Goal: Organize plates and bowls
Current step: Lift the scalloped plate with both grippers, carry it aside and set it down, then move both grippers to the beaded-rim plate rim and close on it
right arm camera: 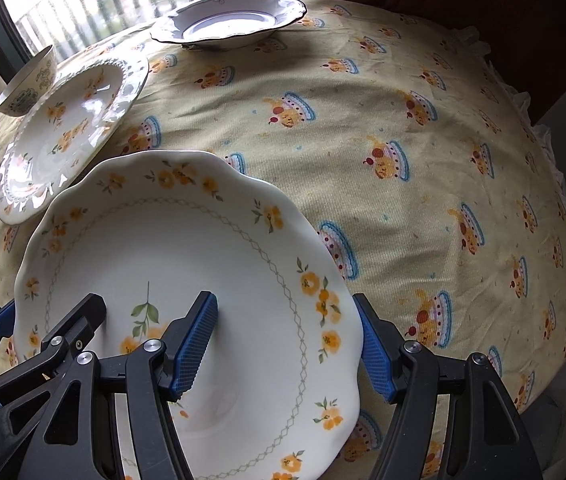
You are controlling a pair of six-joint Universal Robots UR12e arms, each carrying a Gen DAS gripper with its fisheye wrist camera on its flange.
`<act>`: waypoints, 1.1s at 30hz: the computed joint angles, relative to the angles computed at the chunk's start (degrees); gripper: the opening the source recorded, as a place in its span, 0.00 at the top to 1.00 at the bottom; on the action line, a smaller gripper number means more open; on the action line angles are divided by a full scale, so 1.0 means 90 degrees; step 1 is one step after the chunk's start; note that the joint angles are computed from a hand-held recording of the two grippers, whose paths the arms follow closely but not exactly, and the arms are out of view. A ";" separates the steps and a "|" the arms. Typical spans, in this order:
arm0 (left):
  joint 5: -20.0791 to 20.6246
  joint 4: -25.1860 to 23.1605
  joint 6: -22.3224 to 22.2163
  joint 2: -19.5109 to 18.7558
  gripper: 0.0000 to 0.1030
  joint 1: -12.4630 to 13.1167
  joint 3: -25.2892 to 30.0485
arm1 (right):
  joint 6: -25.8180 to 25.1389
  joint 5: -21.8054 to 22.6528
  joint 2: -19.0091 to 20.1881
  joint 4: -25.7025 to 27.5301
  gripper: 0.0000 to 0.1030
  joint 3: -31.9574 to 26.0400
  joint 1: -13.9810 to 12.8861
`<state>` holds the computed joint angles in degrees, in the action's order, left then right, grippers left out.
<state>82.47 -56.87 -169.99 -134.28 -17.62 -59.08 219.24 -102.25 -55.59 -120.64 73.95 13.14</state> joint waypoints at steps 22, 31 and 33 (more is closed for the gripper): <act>-0.0755 -0.0429 0.0372 -0.0065 0.04 0.0534 0.0630 | 0.0159 -0.0423 0.0253 0.0091 0.20 -0.0960 0.0280; -0.0760 -0.0116 0.0846 -0.0293 0.02 0.0701 0.1132 | 0.0715 -0.0436 0.0585 -0.0097 0.20 -0.1684 0.0382; -0.0754 -0.0143 0.1057 -0.0405 0.02 0.0706 0.1342 | 0.0836 -0.0350 0.0674 -0.0078 0.20 -0.1866 0.0378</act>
